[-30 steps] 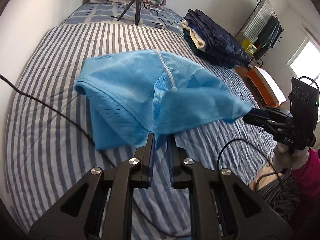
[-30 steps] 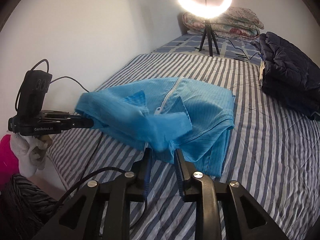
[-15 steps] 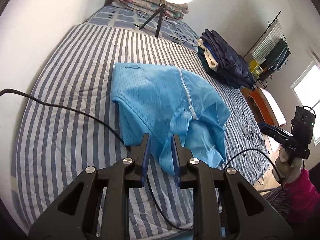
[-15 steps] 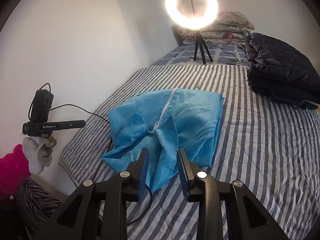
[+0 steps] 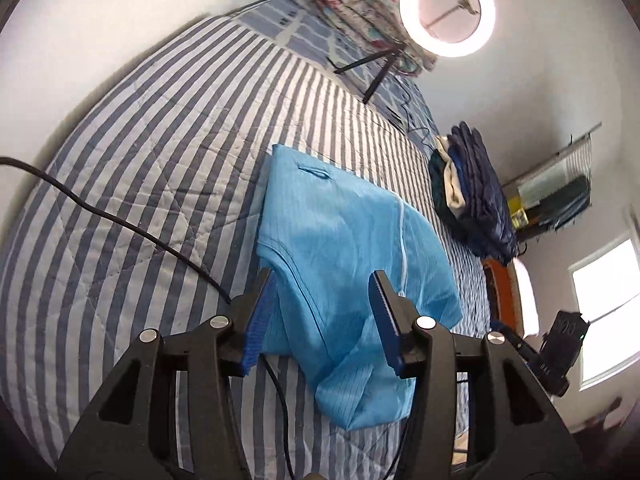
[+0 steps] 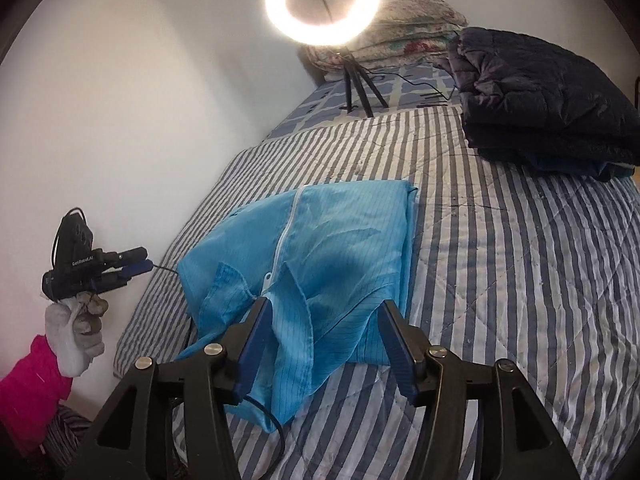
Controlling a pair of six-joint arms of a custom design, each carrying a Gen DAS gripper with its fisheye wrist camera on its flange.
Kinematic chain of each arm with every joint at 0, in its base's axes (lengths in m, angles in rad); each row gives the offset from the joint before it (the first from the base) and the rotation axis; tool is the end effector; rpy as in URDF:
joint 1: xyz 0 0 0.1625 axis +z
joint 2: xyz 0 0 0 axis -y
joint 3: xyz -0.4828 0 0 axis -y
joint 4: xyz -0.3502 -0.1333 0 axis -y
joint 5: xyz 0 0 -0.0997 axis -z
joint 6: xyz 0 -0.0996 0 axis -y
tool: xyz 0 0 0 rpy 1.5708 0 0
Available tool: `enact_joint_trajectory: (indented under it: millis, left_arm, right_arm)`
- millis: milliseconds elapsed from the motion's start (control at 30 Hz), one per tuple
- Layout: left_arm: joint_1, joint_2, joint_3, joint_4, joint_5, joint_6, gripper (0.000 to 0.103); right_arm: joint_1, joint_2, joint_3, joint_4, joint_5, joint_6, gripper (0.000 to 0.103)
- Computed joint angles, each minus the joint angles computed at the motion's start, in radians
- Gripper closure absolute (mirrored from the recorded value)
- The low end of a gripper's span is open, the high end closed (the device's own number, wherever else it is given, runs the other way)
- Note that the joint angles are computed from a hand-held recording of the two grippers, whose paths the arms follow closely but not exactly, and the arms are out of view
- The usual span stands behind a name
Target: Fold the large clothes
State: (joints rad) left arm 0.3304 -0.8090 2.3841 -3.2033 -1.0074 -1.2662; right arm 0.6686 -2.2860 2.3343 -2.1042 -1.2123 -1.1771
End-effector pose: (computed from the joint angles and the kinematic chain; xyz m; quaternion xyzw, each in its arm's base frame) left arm -0.3520 -0.3179 0.0833 -0.0204 0.9600 -0.2726 0.0606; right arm -0.0251 -0.2342 0.4741 0.1733 -0.9403 0.2689 0.1161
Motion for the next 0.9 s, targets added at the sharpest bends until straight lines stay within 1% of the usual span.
enact_joint_trajectory:
  millis: [67,200,333,400,500,700,767,900]
  left_arm:
    - [0.026,0.008,0.000,-0.028,-0.018,0.003,0.054]
    - [0.064,0.017,0.002,-0.040,-0.025,-0.009,0.054]
    - [0.089,0.024,0.019,-0.080,-0.036,-0.028,0.054]
    - [0.095,0.025,0.020,-0.087,-0.035,-0.026,0.054]
    - [0.107,0.032,0.027,-0.126,-0.045,-0.024,0.054]
    - [0.136,0.058,0.018,-0.147,-0.075,-0.022,0.054]
    - [0.142,0.070,0.012,-0.160,-0.093,-0.016,0.054]
    - [0.141,0.078,-0.025,-0.089,-0.100,0.023,0.055]
  right_arm:
    - [0.015,0.041,-0.006,-0.036,-0.008,0.056,0.044]
    - [0.029,0.102,-0.016,-0.077,-0.023,0.129,0.044]
    - [0.044,0.164,-0.016,-0.124,-0.051,0.206,0.043]
    - [0.050,0.186,-0.019,-0.135,-0.052,0.237,0.043]
    - [0.052,0.208,-0.024,-0.140,-0.045,0.263,0.043]
    - [0.089,0.274,-0.014,-0.209,-0.081,0.336,0.043]
    - [0.093,0.288,-0.011,-0.219,-0.088,0.344,0.043]
    - [0.094,0.301,-0.013,-0.215,-0.086,0.349,0.044]
